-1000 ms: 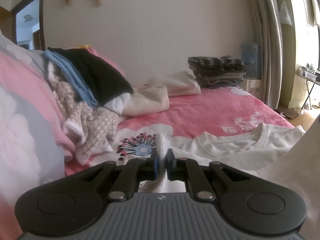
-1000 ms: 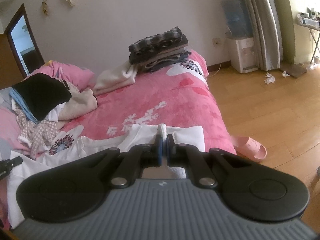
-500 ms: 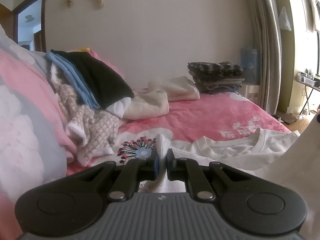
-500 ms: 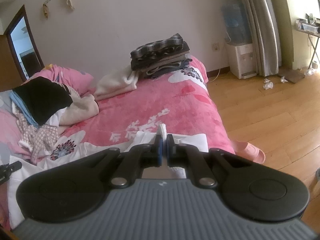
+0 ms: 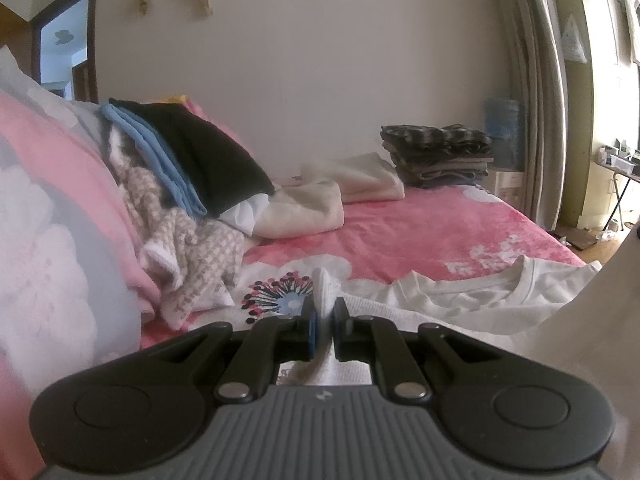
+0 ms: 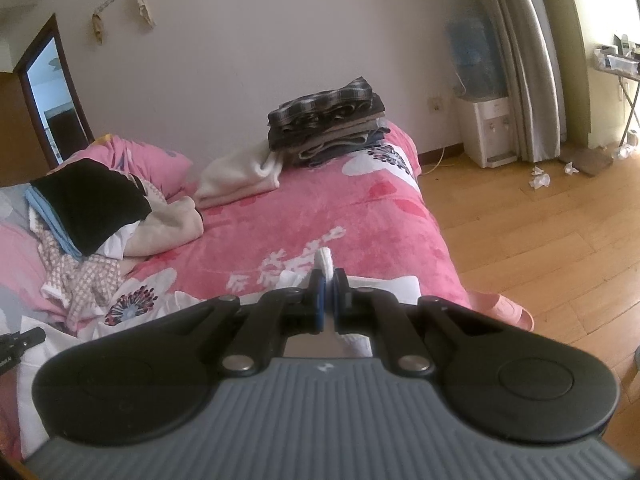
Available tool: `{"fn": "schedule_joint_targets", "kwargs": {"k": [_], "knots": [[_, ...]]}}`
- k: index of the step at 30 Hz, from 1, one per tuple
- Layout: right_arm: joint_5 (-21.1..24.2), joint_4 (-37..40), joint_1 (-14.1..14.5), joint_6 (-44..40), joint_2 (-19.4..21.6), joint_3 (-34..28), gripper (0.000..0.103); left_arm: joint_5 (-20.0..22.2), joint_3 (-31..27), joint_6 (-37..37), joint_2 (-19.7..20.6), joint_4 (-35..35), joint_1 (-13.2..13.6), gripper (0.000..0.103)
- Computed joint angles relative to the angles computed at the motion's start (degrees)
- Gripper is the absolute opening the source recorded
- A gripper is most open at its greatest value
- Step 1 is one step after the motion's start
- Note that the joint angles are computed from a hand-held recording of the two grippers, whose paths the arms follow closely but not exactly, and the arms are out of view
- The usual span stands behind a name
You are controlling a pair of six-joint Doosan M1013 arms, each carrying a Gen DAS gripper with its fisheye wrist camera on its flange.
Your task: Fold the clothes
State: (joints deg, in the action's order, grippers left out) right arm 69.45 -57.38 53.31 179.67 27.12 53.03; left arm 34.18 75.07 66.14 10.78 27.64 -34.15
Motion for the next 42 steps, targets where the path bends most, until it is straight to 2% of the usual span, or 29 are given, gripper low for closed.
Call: {"fn": "schedule_joint_targets", "kwargs": {"k": [9, 15, 30, 36, 42], "knots": [[-1.3, -1.3, 0.5, 2.8, -1.5, 2.7, 0.003, 0.3, -0.2, 0.0, -0.1, -1.0, 0.1, 0.009], [-1.9, -1.8, 0.3, 4.5, -2.0, 4.3, 0.003, 2.7, -2.5, 4.9, 1.2, -5.4, 0.5, 0.009], [-8.2, -1.5, -4.2, 6.2, -3.0, 6.9, 0.003, 6.3, -11.5, 7.4, 7.7, -7.2, 2.1, 0.009], [-10.6, 0.6, -6.8, 6.1, -2.4, 6.7, 0.003, 7.9, -15.0, 10.0, 11.0, -7.7, 2.6, 0.009], [-11.6, 2.5, -8.3, 3.7, -1.2, 5.5, 0.002, 9.4, -17.1, 10.1, 13.1, -8.6, 3.2, 0.009]]}}
